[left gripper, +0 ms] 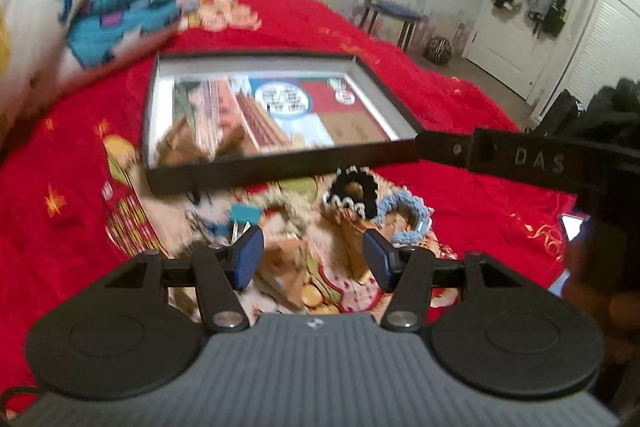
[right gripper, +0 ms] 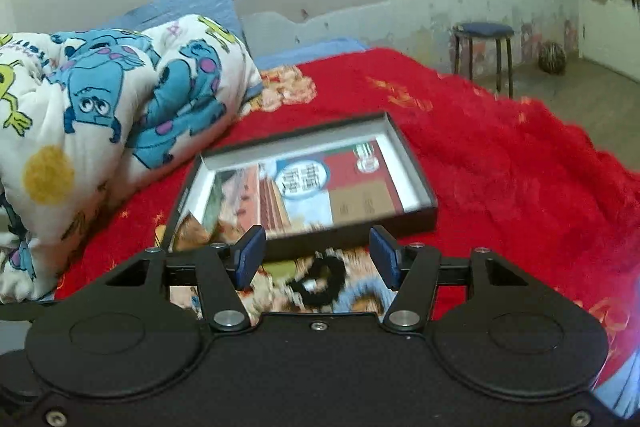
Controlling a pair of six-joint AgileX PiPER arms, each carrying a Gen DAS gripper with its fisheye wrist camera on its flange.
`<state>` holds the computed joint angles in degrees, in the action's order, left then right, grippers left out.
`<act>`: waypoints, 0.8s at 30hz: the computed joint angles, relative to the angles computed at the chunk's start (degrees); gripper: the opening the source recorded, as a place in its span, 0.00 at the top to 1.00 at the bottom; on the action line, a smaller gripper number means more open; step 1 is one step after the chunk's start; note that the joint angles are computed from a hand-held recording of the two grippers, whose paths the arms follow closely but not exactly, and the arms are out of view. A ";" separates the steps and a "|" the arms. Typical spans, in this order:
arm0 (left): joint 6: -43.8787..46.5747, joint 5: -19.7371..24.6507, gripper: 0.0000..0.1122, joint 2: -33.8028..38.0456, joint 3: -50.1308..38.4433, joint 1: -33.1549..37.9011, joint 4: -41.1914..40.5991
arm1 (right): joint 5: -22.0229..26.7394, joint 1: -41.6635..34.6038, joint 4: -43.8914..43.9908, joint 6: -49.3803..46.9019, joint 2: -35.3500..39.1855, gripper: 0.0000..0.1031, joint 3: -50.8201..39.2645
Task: Organize objects
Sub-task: 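Move both grippers back from the box to the pile, then close the left gripper on another brown paper piece while the right gripper grasps one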
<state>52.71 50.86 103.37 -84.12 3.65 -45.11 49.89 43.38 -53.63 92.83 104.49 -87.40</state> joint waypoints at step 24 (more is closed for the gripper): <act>-14.52 -6.98 0.45 8.64 -4.50 -8.65 17.30 | -20.27 -10.20 24.97 -15.68 6.01 0.49 3.42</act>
<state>38.19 43.88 112.01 -88.62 -5.00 -27.81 29.62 33.18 -28.65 77.15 110.50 -83.98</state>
